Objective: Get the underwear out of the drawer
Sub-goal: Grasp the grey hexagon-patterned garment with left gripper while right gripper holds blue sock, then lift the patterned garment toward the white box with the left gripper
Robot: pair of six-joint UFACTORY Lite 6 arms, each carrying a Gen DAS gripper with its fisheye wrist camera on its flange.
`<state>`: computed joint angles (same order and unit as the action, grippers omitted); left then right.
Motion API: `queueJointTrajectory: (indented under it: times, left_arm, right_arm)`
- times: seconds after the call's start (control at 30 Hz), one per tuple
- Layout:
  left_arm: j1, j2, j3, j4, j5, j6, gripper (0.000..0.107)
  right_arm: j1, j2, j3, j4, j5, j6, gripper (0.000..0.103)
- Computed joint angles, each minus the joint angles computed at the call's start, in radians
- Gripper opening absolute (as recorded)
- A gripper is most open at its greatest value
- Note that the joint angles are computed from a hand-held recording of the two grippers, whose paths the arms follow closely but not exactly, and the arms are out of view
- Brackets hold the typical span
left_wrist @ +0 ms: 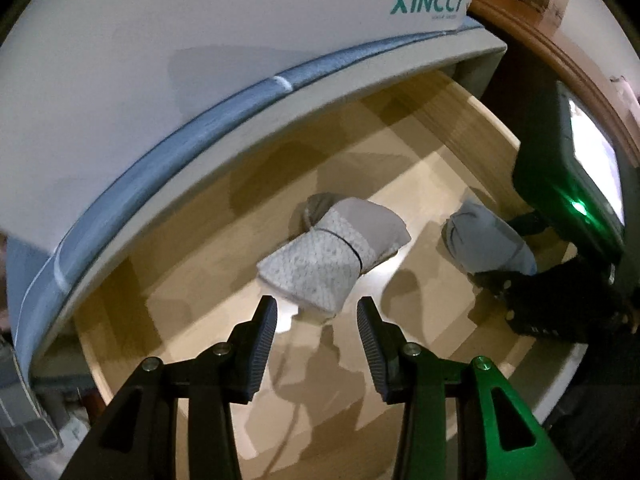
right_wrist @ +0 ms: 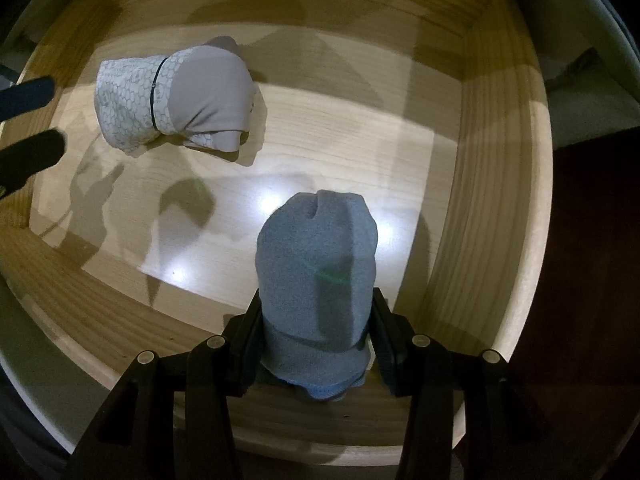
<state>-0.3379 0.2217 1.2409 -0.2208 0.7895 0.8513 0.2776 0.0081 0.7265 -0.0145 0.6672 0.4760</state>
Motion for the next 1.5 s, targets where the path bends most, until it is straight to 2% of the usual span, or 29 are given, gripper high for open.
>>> queueJointTrajectory:
  times: [0.37,0.57,0.7,0.83,0.97,1.27,1.5]
  left_arm:
    - [-0.090,0.116,0.059,0.068,-0.050,-0.011,0.042]
    - [-0.094,0.187,0.128,0.041,-0.048,-0.026,0.043]
    - [-0.101,0.216,0.136,0.064,-0.062,-0.061,0.052]
    - [-0.119,0.222,0.111,0.124,-0.107,-0.112,0.053]
    - [-0.092,0.256,0.155,0.119,-0.074,-0.138,0.050]
    - [-0.067,0.184,0.067,0.227,-0.085,-0.227,0.048]
    - [0.019,0.195,0.095,0.300,0.025,-0.318,0.048]
  right_arm:
    - [-0.008,-0.004,-0.003,0.002,0.001,-0.007,0.045]
    - [-0.010,0.005,-0.001,0.003,-0.007,-0.009,0.045]
    - [-0.015,0.004,-0.002,0.007,-0.011,-0.015,0.045]
    - [-0.024,-0.002,-0.003,0.011,-0.011,-0.025,0.045]
    - [-0.034,-0.008,-0.021,0.014,-0.026,-0.038,0.045]
    - [-0.058,-0.031,-0.043,0.024,-0.033,-0.070,0.045]
    - [-0.064,-0.036,-0.043,0.024,-0.028,-0.076,0.045]
